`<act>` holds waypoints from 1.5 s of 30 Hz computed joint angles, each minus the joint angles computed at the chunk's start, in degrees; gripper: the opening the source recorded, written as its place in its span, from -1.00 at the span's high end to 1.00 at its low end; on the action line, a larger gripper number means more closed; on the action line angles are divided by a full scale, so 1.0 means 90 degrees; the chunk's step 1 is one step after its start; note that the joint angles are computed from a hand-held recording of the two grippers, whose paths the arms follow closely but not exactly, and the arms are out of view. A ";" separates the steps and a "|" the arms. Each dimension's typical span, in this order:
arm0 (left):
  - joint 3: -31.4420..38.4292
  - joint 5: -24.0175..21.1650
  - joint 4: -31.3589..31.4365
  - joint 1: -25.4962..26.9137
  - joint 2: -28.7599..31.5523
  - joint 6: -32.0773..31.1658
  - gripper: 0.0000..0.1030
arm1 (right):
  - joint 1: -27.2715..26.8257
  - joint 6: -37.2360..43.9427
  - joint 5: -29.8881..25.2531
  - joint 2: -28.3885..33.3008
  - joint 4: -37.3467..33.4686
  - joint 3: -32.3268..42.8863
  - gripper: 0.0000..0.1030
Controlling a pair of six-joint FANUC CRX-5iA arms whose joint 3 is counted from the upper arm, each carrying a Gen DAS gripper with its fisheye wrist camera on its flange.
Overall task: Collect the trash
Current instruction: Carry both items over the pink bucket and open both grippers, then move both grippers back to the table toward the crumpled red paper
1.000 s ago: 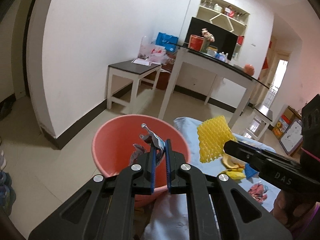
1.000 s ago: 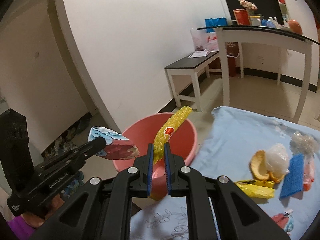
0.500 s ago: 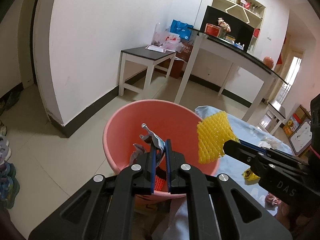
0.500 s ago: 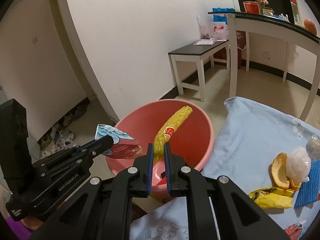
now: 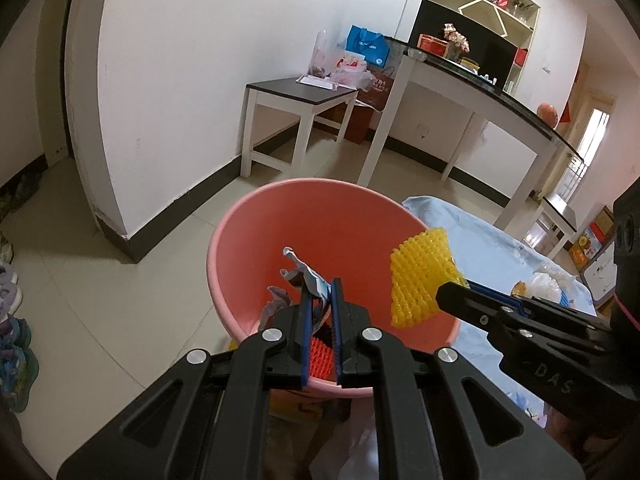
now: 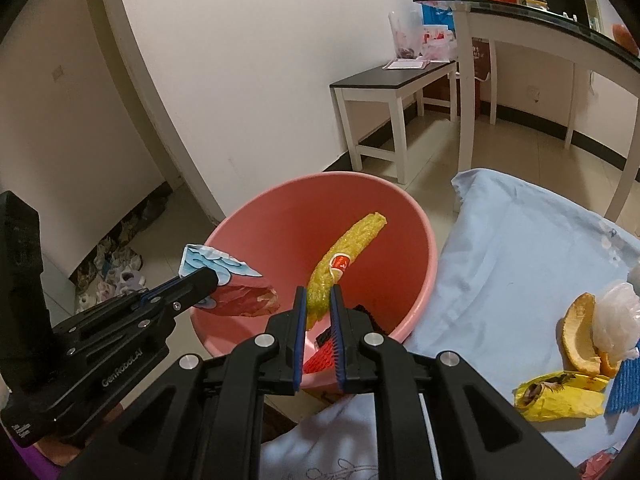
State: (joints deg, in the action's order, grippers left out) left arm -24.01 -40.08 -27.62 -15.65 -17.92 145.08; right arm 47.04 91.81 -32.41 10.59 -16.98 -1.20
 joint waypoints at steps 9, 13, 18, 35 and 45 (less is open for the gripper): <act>0.0014 -0.0035 0.0139 0.0066 0.0026 -0.0065 0.33 | -0.0016 0.0039 0.0064 -0.0026 -0.0053 -0.0034 0.42; 0.0031 -0.0041 0.0134 0.0023 -0.0014 -0.0029 0.32 | -0.0023 0.0027 0.0078 -0.0098 -0.0060 -0.0094 0.36; 0.0043 -0.0050 0.0056 -0.0096 -0.0111 0.0030 0.32 | -0.0027 0.0014 0.0201 -0.0306 -0.0044 -0.0306 0.32; 0.0425 -0.0211 -0.0594 -0.1096 -0.0092 0.0494 0.32 | -0.0151 -0.0466 0.0483 -0.1554 0.0404 -0.1458 0.24; 0.0652 0.0023 -0.0571 -0.1543 0.0185 0.0351 0.32 | -0.0603 -0.1158 0.0457 -0.2378 0.0953 -0.2220 0.22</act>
